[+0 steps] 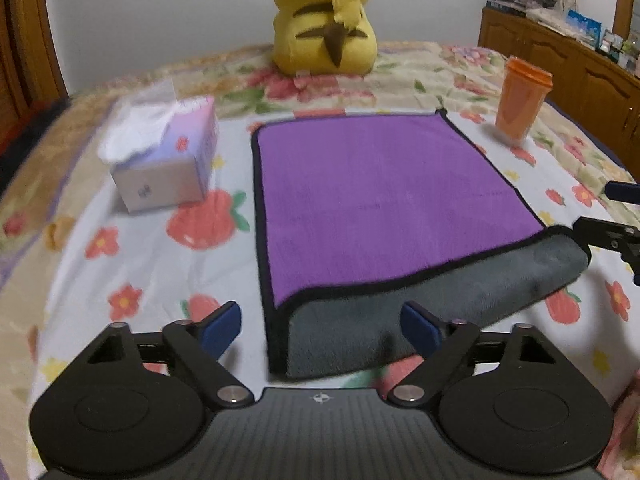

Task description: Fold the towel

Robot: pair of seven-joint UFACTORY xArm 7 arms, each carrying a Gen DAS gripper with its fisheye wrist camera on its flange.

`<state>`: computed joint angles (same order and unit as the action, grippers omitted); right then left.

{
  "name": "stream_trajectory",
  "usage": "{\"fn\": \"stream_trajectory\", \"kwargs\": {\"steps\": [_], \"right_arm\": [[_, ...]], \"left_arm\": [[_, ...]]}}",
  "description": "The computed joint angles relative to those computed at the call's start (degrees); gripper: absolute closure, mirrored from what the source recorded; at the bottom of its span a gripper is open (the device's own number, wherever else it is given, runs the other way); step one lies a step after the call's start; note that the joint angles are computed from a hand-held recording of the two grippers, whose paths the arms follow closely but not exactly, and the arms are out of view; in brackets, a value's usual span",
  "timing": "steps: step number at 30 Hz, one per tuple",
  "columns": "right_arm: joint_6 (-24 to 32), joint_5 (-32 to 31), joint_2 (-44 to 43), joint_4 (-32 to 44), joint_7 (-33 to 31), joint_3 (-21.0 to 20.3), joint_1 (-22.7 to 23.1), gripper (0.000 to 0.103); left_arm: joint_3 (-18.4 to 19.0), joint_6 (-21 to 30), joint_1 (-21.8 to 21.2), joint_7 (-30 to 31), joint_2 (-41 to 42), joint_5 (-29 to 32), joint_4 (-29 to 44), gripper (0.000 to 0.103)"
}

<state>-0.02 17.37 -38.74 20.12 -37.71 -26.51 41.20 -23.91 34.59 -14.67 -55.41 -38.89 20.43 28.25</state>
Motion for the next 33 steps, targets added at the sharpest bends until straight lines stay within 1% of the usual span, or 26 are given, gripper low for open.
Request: {"fn": "stream_trajectory", "kwargs": {"steps": [4,6,7,9,11,14,16,17,18,20,22,25,26,28,30,33], "right_arm": [[1.69,0.34,2.04,1.18,-0.26,-0.55,0.55,0.0],[2.73,1.07,3.03,1.77,-0.63,-0.4,0.44,0.0],[3.62,1.54,3.4,2.12,-0.92,-0.4,0.38,0.0],[5.2,2.78,4.27,2.74,-1.52,0.17,-0.2,0.0],[6.41,4.14,5.21,3.32,-2.41,0.56,-0.56,0.0],[8.88,6.4,6.36,4.31,-3.51,0.98,-1.33,0.001],[11.14,8.36,6.89,5.27,-4.28,0.61,-1.45,0.005],[12.27,9.11,7.13,5.71,-4.55,0.79,-1.87,0.012],[13.41,9.74,7.52,6.19,-4.72,1.12,-2.44,0.015],[14.46,10.96,7.99,6.56,-5.42,1.98,-3.56,0.015],[15.71,12.16,8.57,7.16,-6.21,2.77,-4.62,0.015],[18.22,14.08,9.26,8.12,-7.4,3.85,-6.24,0.022],[18.87,14.87,9.35,8.33,-8.15,4.06,-6.59,0.027],[20.26,16.5,9.64,8.91,-9.51,4.52,-7.36,0.03],[21.23,17.98,9.92,9.32,-10.74,5.28,-8.46,0.041],[22.57,19.42,10.59,10.03,-11.8,7.2,-11.02,0.049]], "left_arm": [[0.83,-0.12,-0.39,-0.27,0.79,-1.14,-0.42,0.021],[1.75,-0.51,-0.84,0.14,0.88,-1.88,-0.84,0.027],[1.78,-0.45,-0.85,0.14,0.9,-2.06,-0.82,0.031],[1.38,-0.13,-0.4,-0.29,0.78,-1.89,-0.78,0.035],[1.38,0.27,-0.47,-0.2,0.59,-1.87,-0.78,0.048],[2.37,-0.55,-1.11,0.01,-0.13,-3.02,-1.55,0.056],[2.12,-0.28,-0.8,-0.05,-0.13,-3.09,-1.44,0.061],[1.96,-0.03,-0.69,-0.01,-0.07,-3.03,-1.34,0.063],[1.82,0.18,-0.64,-0.08,-0.05,-3.02,-1.29,0.065],[1.69,0.45,-0.58,-0.07,-0.05,-2.92,-1.24,0.074],[1.64,0.59,-0.56,-0.19,-0.34,-2.84,-1.39,0.077],[1.64,0.77,-0.48,-0.21,-0.53,-2.73,-1.44,0.079],[1.66,0.71,-0.49,-0.17,-0.52,-2.71,-1.47,0.079],[1.65,0.75,-0.56,-0.21,-0.53,-2.79,-1.44,0.079],[1.59,0.65,-0.54,-0.22,-0.52,-2.71,-1.45,0.082],[1.63,0.36,-0.59,-0.17,-0.45,-2.73,-1.54,0.086]]}}
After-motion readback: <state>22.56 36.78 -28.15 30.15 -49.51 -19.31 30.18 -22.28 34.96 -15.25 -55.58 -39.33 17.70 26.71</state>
